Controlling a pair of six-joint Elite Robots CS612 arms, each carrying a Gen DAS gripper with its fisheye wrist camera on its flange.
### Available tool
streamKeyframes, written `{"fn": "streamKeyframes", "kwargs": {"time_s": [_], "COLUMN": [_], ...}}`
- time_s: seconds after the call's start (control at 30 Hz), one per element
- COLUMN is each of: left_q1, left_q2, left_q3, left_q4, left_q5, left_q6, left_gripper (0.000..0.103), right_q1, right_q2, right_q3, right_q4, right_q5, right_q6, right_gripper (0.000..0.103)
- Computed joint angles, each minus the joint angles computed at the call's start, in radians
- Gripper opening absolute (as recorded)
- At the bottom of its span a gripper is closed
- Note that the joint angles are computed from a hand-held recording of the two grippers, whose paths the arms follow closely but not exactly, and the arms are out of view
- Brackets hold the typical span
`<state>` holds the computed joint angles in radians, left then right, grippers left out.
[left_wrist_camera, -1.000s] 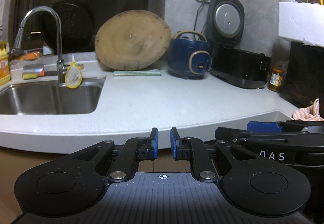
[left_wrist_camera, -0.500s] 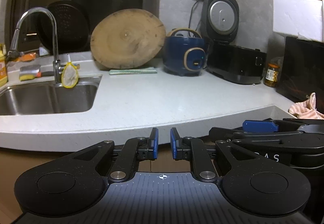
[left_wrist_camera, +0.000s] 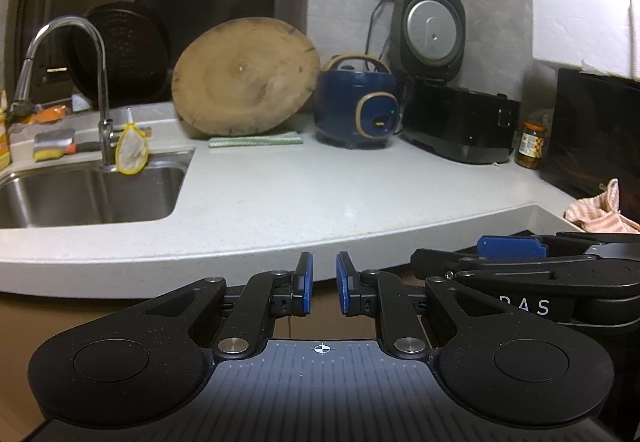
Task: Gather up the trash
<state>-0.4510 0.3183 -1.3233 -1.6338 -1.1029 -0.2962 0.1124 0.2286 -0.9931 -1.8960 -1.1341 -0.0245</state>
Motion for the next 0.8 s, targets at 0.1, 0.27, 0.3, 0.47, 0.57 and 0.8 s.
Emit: {"fn": "streamKeyframes", "kwargs": {"time_s": [0.1,0.27,0.3,0.47,0.57,0.8], "left_q1": [-0.001,-0.002,-0.003,-0.004,-0.005,-0.006], "left_q2": [0.0,0.0,0.001,0.001,0.001,0.001], "left_q3": [0.0,-0.001,-0.001,-0.003,-0.004,-0.004], "left_q4": [0.002,0.002,0.002,0.008,0.009,0.009], "left_q5": [-0.003,-0.004,-0.003,0.005,0.007,0.008], "left_q6": [-0.002,-0.002,-0.003,-0.011,-0.011,-0.012], "left_gripper": [0.017,0.017,0.017,0.017,0.017,0.017], "right_q1": [-0.001,-0.001,-0.001,-0.002,-0.002,-0.001], "right_q2": [0.001,0.002,0.002,0.004,0.004,0.003], "right_q3": [-0.001,-0.005,-0.007,-0.008,-0.008,-0.007], "right_q4": [0.002,0.006,0.006,0.005,0.006,0.008], "right_q5": [0.001,0.003,0.003,0.008,0.009,0.009], "right_q6": [0.002,0.001,0.002,0.001,0.0,-0.002], "right_gripper": [0.069,0.069,0.069,0.069,0.069,0.069]}}
